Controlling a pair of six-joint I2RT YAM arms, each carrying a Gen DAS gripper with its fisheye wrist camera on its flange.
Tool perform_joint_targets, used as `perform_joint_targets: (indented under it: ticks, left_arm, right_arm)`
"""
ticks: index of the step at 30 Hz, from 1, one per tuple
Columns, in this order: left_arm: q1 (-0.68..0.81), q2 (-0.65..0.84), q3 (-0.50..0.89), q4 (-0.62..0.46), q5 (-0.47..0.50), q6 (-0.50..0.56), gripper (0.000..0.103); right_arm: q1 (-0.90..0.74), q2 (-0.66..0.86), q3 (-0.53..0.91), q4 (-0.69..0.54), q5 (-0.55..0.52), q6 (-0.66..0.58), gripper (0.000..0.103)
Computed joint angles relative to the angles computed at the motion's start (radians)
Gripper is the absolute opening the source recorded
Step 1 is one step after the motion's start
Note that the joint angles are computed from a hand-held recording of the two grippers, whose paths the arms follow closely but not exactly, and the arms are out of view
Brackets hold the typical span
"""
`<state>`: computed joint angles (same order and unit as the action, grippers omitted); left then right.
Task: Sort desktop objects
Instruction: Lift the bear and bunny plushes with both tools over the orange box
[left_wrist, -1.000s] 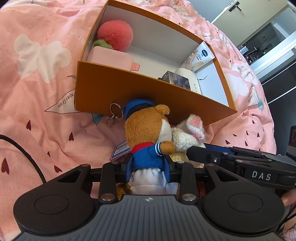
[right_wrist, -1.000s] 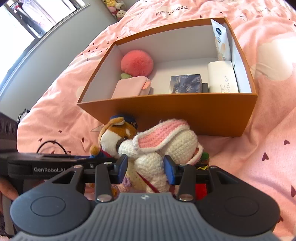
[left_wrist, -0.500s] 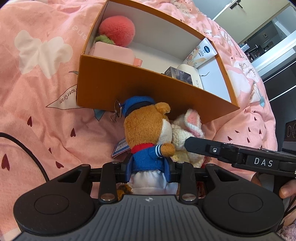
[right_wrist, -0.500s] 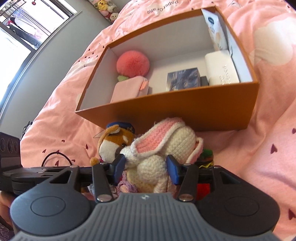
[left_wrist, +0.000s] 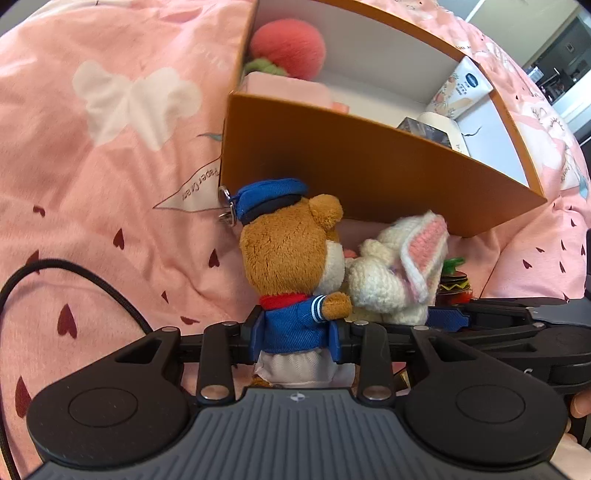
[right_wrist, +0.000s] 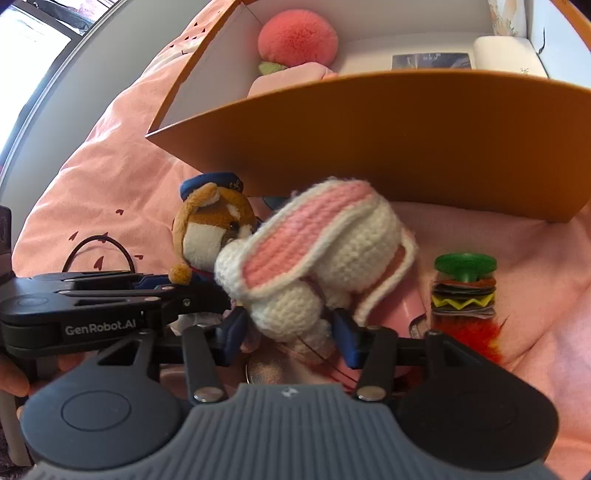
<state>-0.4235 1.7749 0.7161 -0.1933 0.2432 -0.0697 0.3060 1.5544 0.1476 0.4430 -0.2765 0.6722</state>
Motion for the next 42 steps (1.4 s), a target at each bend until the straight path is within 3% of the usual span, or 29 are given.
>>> perform_joint_targets:
  ticks: [5, 10, 24, 33, 42]
  left_arm:
    - [0.025, -0.019, -0.016, 0.017, 0.036, 0.006, 0.038]
    - [0.026, -0.073, -0.024, 0.004, 0.054, 0.013, 0.037]
    - [0.031, -0.282, -0.011, -0.103, 0.129, 0.002, 0.037]
    - [0.069, -0.406, 0.011, -0.128, 0.147, -0.017, 0.037]
    - [0.045, -0.428, 0.077, -0.103, 0.132, -0.007, 0.037]
  right_arm:
    - [0.000, -0.086, -0.048, 0.003, 0.019, 0.005, 0.031]
    - [-0.004, -0.302, -0.101, -0.114, 0.042, 0.009, 0.027]
    - [-0.027, -1.178, -0.097, -0.827, 0.100, 0.006, 0.027]
    - [-0.068, -1.361, -0.032, -0.977, 0.119, -0.019, 0.027]
    - [-0.203, -1.346, 0.030, -0.963, 0.040, -0.093, 0.027]
